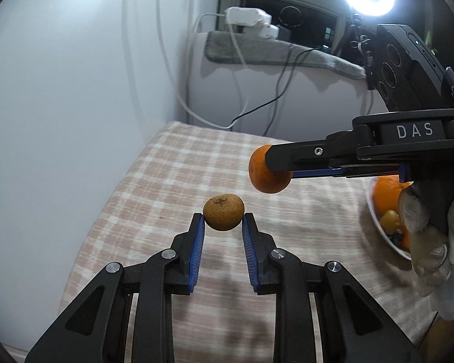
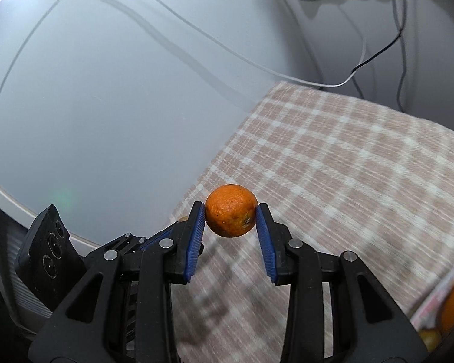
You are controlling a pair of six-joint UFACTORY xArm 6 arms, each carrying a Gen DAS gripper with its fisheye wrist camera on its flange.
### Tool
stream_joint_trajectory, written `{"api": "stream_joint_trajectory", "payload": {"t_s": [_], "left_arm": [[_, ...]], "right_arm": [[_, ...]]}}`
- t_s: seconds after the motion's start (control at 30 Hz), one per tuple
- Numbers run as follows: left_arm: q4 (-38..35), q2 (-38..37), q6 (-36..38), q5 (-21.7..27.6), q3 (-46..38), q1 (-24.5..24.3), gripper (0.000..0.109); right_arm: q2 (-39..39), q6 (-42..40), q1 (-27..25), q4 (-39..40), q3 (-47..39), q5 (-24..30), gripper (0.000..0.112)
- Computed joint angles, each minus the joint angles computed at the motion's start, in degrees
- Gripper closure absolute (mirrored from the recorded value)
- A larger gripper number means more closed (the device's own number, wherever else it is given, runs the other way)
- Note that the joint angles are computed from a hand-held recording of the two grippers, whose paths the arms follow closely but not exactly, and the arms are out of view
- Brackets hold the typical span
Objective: Organize fruits
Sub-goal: 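Lift and carry the kiwi and tangerine over the plate with both grippers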
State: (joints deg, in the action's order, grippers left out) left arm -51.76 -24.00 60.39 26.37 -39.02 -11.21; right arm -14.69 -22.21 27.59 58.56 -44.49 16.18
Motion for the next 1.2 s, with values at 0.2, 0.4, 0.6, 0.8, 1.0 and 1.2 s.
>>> {"api": "stream_joint_trajectory", "payload": {"t_s": [0.2, 0.4, 0.6, 0.8, 1.0, 1.2], "left_arm": [[0.20, -4.21, -0.71, 0.64, 1.98, -2.32, 0.085], [0.32, -7.15, -1.32, 1.27, 3.15, -4.68, 0.085], [0.22, -8.60, -1.63, 1.70, 3.81, -6.68, 0.085], [0.01, -8.80, -2.38, 2.21, 3.94, -9.15, 0.085], [0.16, -8.71, -3.34, 1.87, 4.17, -13.00, 0.085], [0.60, -8.43, -4.25, 1.59, 4.04, -16.68, 0.085]], "right_arm": [[-9.23, 5.50, -0.47, -5.73, 7.27, -1.75, 0.076], [-17.68, 9.51, -2.21, -9.40, 13.65, -2.71, 0.076], [-25.78, 15.81, -5.25, -17.17, 19.50, -2.17, 0.076], [-37.61, 23.78, -10.82, -27.14, 25.83, 2.17, 0.076], [-47.72, 28.05, -16.26, -33.17, 30.13, 7.40, 0.076], [-57.15, 29.86, -22.30, -36.99, 33.43, 13.51, 0.076]]}}
